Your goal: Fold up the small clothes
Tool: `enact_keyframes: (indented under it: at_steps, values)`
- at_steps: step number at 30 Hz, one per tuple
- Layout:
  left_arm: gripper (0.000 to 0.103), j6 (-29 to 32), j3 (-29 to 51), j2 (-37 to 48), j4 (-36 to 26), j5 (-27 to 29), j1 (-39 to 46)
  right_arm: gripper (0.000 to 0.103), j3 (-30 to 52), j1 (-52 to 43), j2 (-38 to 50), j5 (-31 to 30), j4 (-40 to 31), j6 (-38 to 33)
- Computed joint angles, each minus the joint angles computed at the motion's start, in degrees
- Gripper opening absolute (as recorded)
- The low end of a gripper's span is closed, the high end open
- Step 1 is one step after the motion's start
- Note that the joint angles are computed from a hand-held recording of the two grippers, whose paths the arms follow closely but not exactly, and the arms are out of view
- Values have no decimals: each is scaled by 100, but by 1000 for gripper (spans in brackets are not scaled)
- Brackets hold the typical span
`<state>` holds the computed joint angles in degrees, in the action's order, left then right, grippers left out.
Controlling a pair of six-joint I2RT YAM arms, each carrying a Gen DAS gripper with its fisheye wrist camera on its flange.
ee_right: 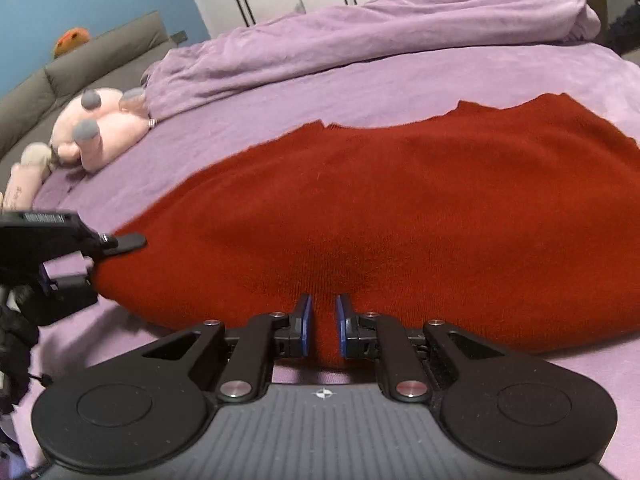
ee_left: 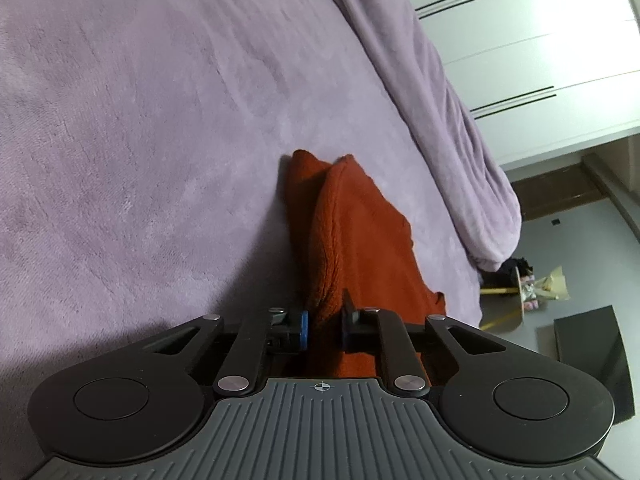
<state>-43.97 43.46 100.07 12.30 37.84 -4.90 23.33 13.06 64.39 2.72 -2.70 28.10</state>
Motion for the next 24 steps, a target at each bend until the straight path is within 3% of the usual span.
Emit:
enact_keyframes:
  at_steps: [5,12,18,24]
  values:
    - [13,-86,-74,-159,55,-50,-17,15,-305,-572,-1159,-103,-625,68]
    - [10,-60,68,-677,-48,-129,-353,15,-586,-2302,-2647,-1039,-1756,-234]
    - [10,174,611,-761,-537,-396,-1057,17,-690,-3158,-2940,-1501,-1933,-403]
    - [11,151,442,-741,-537,-1009,-1049,30,-745,-3688,-3110,-1888,-2113,-665]
